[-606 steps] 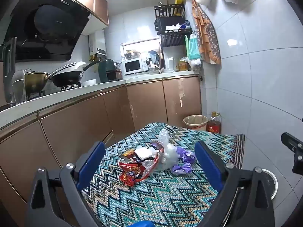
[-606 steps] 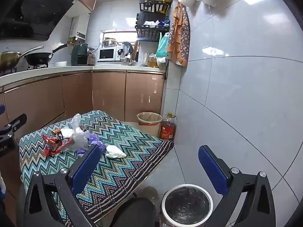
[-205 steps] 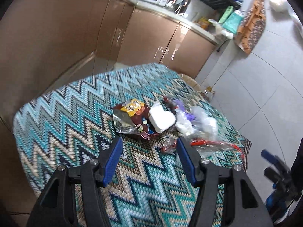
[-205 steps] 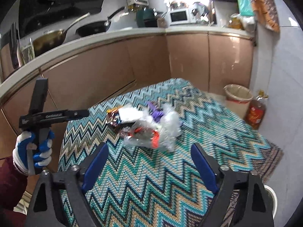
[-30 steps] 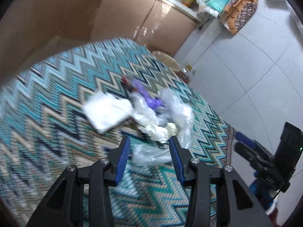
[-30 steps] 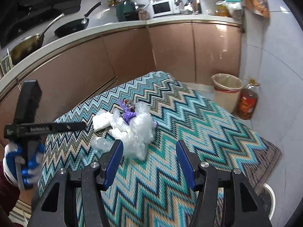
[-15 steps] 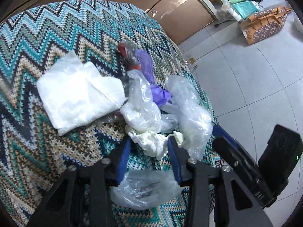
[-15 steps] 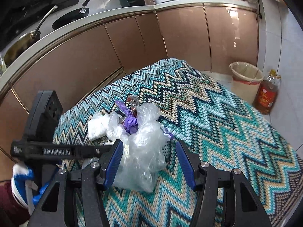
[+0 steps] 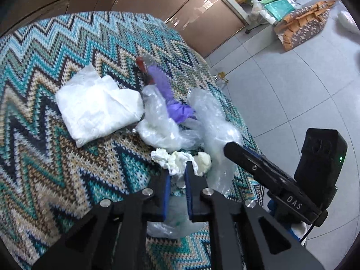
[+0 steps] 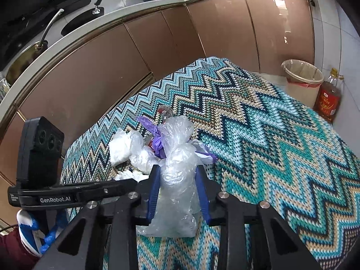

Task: Collect trash
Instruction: 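Grasp the clear plastic wrap with the right tool while the left tool grasps crumpled tissue, drop both in bin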

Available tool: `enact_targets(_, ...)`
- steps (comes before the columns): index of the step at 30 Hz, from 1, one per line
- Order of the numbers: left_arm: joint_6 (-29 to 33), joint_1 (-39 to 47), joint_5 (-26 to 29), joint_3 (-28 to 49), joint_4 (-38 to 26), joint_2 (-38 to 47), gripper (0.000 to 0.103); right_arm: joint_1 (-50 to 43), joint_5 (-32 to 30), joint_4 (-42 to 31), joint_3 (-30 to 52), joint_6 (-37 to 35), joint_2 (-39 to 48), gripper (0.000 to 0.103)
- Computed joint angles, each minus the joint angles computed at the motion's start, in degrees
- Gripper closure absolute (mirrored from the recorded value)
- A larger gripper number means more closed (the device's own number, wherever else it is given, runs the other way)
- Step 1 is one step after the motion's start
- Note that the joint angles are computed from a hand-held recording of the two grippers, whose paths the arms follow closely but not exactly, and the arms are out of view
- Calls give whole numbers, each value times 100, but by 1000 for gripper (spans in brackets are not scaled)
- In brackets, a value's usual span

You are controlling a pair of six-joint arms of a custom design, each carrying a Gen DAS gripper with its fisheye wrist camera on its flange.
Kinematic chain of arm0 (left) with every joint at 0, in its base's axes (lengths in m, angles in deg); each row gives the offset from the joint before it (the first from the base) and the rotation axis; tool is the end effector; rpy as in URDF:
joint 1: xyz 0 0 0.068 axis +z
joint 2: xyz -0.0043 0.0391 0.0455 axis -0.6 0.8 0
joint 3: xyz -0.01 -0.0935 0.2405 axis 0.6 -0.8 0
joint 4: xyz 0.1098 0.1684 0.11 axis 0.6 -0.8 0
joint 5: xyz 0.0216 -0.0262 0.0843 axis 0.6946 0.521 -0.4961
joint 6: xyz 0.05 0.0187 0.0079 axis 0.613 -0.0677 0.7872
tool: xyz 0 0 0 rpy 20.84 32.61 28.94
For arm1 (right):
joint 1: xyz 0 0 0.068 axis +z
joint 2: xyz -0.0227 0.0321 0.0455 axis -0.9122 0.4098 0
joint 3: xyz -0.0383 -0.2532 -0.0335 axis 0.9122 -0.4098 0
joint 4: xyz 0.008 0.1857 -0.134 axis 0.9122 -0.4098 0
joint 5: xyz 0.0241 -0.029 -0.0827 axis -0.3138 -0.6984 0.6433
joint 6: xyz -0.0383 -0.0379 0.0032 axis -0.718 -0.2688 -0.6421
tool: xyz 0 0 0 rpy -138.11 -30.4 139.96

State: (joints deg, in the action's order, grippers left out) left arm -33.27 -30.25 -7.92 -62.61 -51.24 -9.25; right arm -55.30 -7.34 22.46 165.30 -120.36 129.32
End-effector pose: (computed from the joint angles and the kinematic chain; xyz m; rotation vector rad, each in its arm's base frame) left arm 0.1962 0.0122 0.1791 -0.8190 2.2477 -0.6358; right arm 0.3898 0.0957 0.2226 -1.2003 2.2562 0.8084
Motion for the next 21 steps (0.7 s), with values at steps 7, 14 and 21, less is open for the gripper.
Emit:
enact_targets(7, -40, -511, -922, 183, -1388, -1501, 92, -682, -584, -244, -525, -516, -715, 75)
enact_targets(14, -450, -1790, -2086, 951, -2574, -2272, 92, -1767, -1276, -1115, -162, -1125, -942, 75)
enact_targets(21, -813, -3893, -2979, 2223, -1996, -466, 92, -3328, -1635, -1864, 1235, -1613, -304, 75)
